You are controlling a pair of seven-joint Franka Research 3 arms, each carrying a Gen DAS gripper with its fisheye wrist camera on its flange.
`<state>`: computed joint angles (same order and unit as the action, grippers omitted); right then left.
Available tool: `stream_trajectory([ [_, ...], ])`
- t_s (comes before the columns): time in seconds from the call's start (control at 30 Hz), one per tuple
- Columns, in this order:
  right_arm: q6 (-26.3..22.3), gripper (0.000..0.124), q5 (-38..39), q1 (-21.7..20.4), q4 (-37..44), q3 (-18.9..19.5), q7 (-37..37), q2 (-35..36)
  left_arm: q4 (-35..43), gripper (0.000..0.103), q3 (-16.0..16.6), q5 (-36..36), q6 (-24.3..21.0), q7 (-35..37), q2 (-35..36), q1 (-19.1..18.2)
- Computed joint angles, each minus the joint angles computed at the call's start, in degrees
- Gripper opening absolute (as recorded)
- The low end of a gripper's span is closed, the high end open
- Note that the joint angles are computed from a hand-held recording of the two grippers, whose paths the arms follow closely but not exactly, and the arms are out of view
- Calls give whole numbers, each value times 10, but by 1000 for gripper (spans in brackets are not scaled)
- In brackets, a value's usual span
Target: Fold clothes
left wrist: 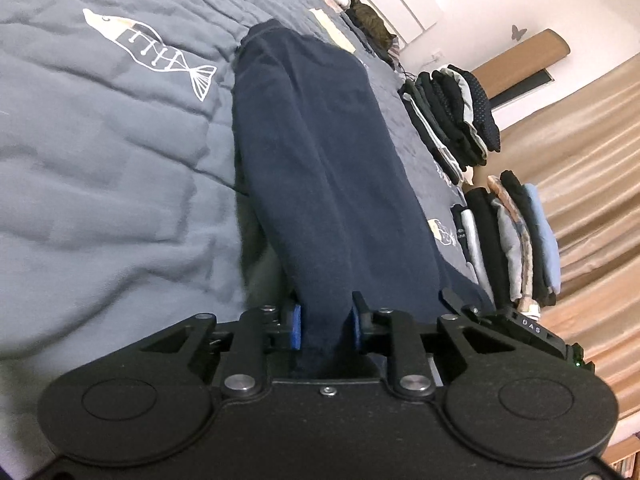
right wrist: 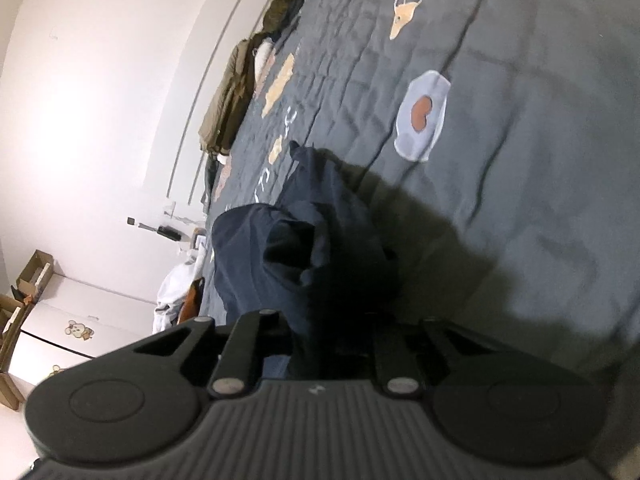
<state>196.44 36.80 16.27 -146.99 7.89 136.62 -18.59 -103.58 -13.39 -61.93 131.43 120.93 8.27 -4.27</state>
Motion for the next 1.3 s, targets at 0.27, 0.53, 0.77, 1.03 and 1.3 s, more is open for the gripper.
stream_trajectory([
  [0.27,-128,14,-13,-130,-13,145,39,-90,-27,21,22,47,-50,15,-53,5],
  [0.53,-197,14,-66,-140,-40,187,131,-156,-78,21,50,82,-70,31,-105,-1],
  [0.77,-278,22,-151,-160,-27,199,174,-161,-103,26,56,158,-52,22,-121,-15],
  [1.03,-360,35,-242,-141,-10,165,188,-182,-152,41,65,192,28,60,-168,-38],
  [1.3,-421,38,-331,-133,-6,139,220,-220,-165,53,75,183,71,78,-186,-66],
])
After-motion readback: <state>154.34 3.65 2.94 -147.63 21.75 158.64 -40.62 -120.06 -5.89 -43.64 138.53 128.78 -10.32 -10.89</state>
